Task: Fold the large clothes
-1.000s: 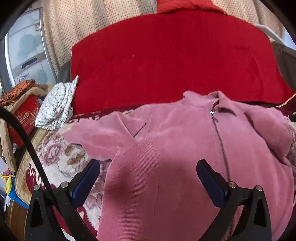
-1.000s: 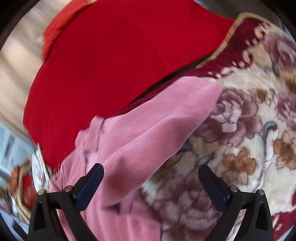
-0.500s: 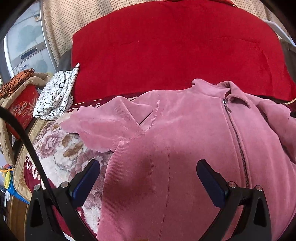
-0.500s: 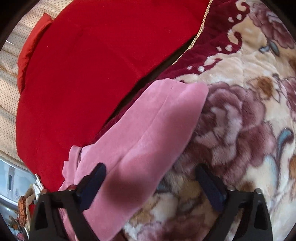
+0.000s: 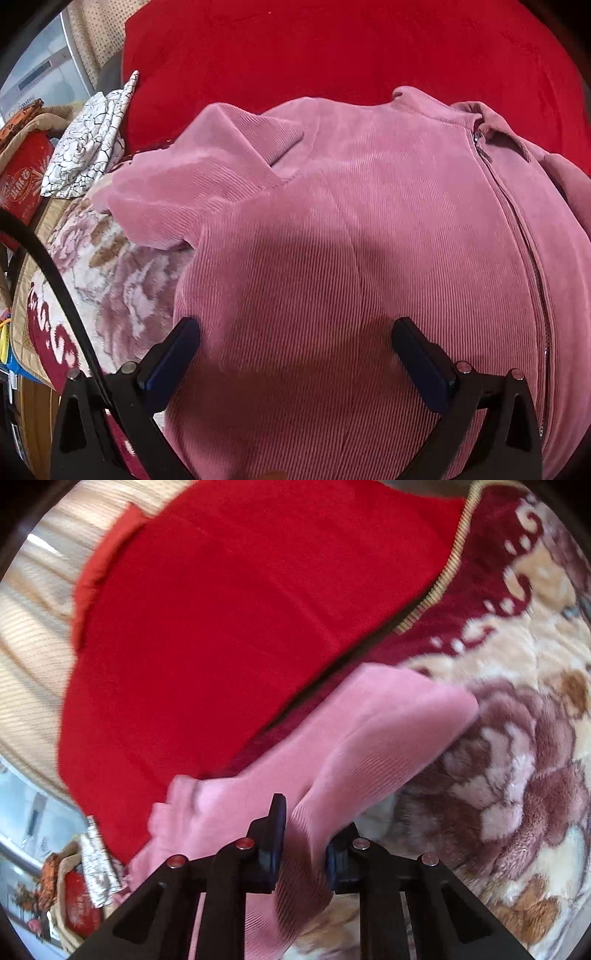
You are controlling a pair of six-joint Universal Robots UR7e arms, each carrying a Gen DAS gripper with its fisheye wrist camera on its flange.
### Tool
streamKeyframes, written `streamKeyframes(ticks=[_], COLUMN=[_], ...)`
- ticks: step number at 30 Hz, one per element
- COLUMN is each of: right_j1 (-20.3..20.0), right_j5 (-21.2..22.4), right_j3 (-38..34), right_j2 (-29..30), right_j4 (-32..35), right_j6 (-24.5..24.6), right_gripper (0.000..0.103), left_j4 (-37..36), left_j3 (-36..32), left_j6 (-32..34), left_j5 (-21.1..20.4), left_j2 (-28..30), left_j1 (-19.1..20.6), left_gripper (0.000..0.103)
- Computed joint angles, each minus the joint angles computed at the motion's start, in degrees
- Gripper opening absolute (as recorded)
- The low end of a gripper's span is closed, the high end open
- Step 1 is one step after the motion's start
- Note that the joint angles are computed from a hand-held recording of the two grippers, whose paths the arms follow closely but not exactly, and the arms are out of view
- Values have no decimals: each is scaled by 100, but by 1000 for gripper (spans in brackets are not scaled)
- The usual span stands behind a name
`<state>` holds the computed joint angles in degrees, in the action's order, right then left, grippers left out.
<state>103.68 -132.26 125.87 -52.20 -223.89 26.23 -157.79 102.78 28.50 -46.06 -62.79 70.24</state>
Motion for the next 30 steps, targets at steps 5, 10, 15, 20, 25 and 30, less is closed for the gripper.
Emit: streamKeyframes(ticks=[5,10,15,20,25,30], right_j1=[455,974,1106,674,-123,-642], right_j5=[154,173,225,567,1898,2063], right_j3=[-237,-911,-1136,-388,333,413], right_j2=[202,500,452,112,276,279], right_j4=[-723,-520,652,781,-930,-1348], right_j6=[-711,-1394,-325,970,1832,2297], right_gripper=[20,20,21,71,88,88], left_j4=[-338,-228,-384,-488,-397,-785], left_j3=[203,252,341,341,316,492], left_j6=[136,270,549,603,575,727], left_j5=[-180,-401,-560,-786,-476,-481], left_j2=[-97,-233,-369,-465,-313,-293], left_j1=[47,105,129,176,134,130], left_gripper=[103,103,103,103,103,103])
